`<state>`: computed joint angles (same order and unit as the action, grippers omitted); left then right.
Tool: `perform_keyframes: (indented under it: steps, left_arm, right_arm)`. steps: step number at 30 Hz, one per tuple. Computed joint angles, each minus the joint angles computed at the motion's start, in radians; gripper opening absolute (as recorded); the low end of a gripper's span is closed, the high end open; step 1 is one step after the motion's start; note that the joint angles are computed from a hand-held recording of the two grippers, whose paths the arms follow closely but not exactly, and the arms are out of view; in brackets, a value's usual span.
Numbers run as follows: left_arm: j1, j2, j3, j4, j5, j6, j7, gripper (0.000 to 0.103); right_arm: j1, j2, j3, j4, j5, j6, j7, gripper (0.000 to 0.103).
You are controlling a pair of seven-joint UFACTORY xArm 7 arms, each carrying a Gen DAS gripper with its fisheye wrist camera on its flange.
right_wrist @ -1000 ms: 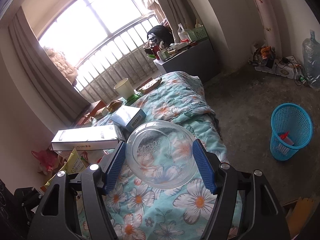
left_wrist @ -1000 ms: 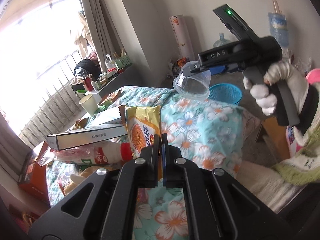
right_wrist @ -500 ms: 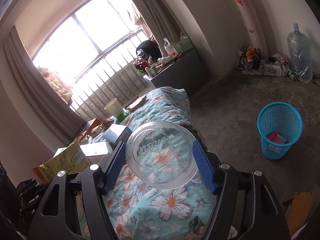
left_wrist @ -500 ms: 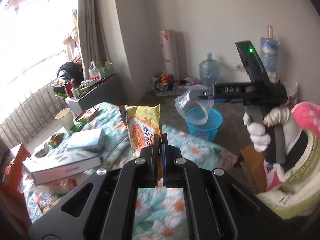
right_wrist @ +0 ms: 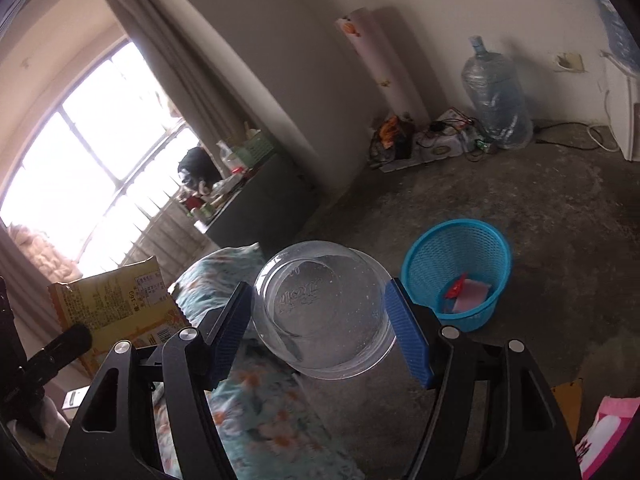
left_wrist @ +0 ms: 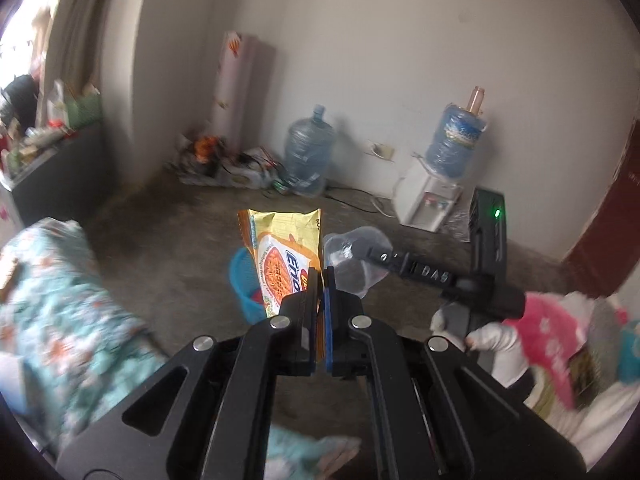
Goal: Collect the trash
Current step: 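Open both tools to drop the cup and snack bag into the wastebasket, then move both open tools back over the bed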
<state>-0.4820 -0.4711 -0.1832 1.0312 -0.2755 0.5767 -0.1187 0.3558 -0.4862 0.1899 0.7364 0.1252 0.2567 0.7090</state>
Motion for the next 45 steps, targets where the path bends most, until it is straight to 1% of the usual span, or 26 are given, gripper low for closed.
perform_keyframes:
  steps: [1, 3, 4, 6, 7, 10, 13, 14, 17, 18, 19, 21, 23, 25, 27, 29, 30, 31, 32, 33, 36, 38, 40, 43, 44, 45]
  left_arm:
    - [-0.028, 0.089, 0.029, 0.055, -0.043, 0.003, 0.036, 0.001]
    - [-0.038, 0.223, 0.045, 0.142, -0.098, 0.012, 0.076, 0.001]
    - [-0.032, 0.307, 0.043, 0.201, -0.115, 0.024, 0.092, 0.001]
    - [-0.006, 0.424, 0.019, 0.278, -0.11, 0.025, 0.08, 0.001]
    - [0.004, 0.501, 0.011, 0.333, -0.131, 0.029, 0.091, 0.001]
    - [0.034, 0.694, -0.018, 0.486, -0.117, 0.043, 0.074, 0.001]
    - [0.045, 0.868, -0.028, 0.649, -0.065, 0.074, 0.035, 0.002]
    - [0.045, 0.914, -0.029, 0.693, -0.051, 0.076, 0.019, 0.002]
    - [0.042, 1.039, -0.027, 0.803, -0.024, 0.041, -0.029, 0.002]
    - [0.026, 1.077, -0.007, 0.843, 0.007, 0.041, -0.071, 0.009]
    - [0.013, 1.117, 0.011, 0.889, 0.037, 0.055, -0.114, 0.021]
    - [-0.009, 1.171, 0.045, 0.958, 0.097, 0.083, -0.191, 0.037]
    - [-0.006, 1.169, 0.044, 0.943, 0.124, 0.061, -0.22, 0.037]
    - [0.009, 1.148, 0.028, 0.908, 0.128, 0.044, -0.224, 0.042]
    - [0.017, 1.115, 0.023, 0.861, 0.137, 0.02, -0.229, 0.043]
    - [0.028, 1.068, 0.016, 0.805, 0.142, -0.004, -0.228, 0.043]
    - [0.037, 1.048, 0.01, 0.783, 0.139, -0.015, -0.222, 0.043]
    - [0.048, 1.015, 0.0, 0.75, 0.134, -0.031, -0.209, 0.043]
    - [0.053, 0.99, -0.002, 0.729, 0.134, -0.039, -0.202, 0.043]
    - [0.056, 0.958, -0.002, 0.701, 0.137, -0.048, -0.2, 0.043]
    - [0.088, 0.833, -0.019, 0.598, 0.109, -0.075, -0.172, 0.043]
    - [0.104, 0.751, -0.026, 0.538, 0.087, -0.077, -0.15, 0.045]
    - [0.113, 0.643, -0.026, 0.461, 0.071, -0.09, -0.133, 0.048]
    - [0.117, 0.467, -0.023, 0.341, 0.039, -0.104, -0.093, 0.053]
    - [0.114, 0.406, -0.019, 0.301, 0.039, -0.102, -0.093, 0.054]
    - [0.111, 0.354, -0.014, 0.272, 0.039, -0.09, -0.092, 0.055]
  right_arm:
    - [0.008, 0.022, -0.032, -0.006, 0.017, -0.006, -0.017, 0.066]
    - [0.019, 0.07, -0.076, -0.009, 0.053, -0.015, -0.041, 0.067]
    - [0.046, 0.105, -0.124, -0.007, 0.098, -0.028, -0.078, 0.067]
    - [0.048, 0.17, -0.152, 0.011, 0.149, -0.036, -0.108, 0.067]
    - [0.051, 0.214, -0.175, 0.029, 0.184, -0.038, -0.138, 0.067]
    - [0.048, 0.328, -0.216, 0.093, 0.302, -0.034, -0.232, 0.067]
    - [0.013, 0.461, -0.221, 0.195, 0.383, -0.005, -0.31, 0.067]
    - [-0.002, 0.508, -0.217, 0.236, 0.433, 0.01, -0.356, 0.067]
    - [-0.063, 0.623, -0.19, 0.328, 0.48, 0.028, -0.403, 0.068]
    - [-0.074, 0.652, -0.189, 0.356, 0.451, 0.048, -0.375, 0.07]
    - [-0.082, 0.68, -0.188, 0.381, 0.415, 0.066, -0.35, 0.078]
    - [-0.099, 0.715, -0.174, 0.404, 0.372, 0.063, -0.337, 0.08]
    - [-0.101, 0.713, -0.171, 0.389, 0.331, 0.049, -0.303, 0.08]
    - [-0.159, 0.698, -0.103, 0.358, 0.396, 0.009, -0.36, 0.08]
    - [-0.183, 0.671, -0.077, 0.317, 0.396, -0.025, -0.354, 0.08]
    - [-0.205, 0.638, -0.045, 0.277, 0.433, -0.06, -0.366, 0.08]
    - [-0.216, 0.617, -0.027, 0.256, 0.47, -0.077, -0.388, 0.08]
    - [-0.222, 0.588, -0.01, 0.227, 0.516, -0.096, -0.418, 0.08]
    - [-0.212, 0.561, -0.012, 0.202, 0.52, -0.11, -0.414, 0.08]
    - [-0.197, 0.536, -0.021, 0.18, 0.497, -0.121, -0.386, 0.08]
    - [-0.158, 0.442, -0.041, 0.102, 0.35, -0.145, -0.238, 0.08]
    - [-0.161, 0.384, -0.03, 0.065, 0.207, -0.139, -0.108, 0.08]
    - [-0.207, 0.315, 0.024, 0.042, 0.02, -0.109, 0.062, 0.08]
    - [-0.23, 0.215, 0.088, 0.043, -0.13, -0.04, 0.206, 0.08]
    - [-0.228, 0.185, 0.102, 0.044, -0.163, -0.023, 0.242, 0.081]
    - [-0.232, 0.148, 0.127, 0.048, -0.204, -0.002, 0.284, 0.085]
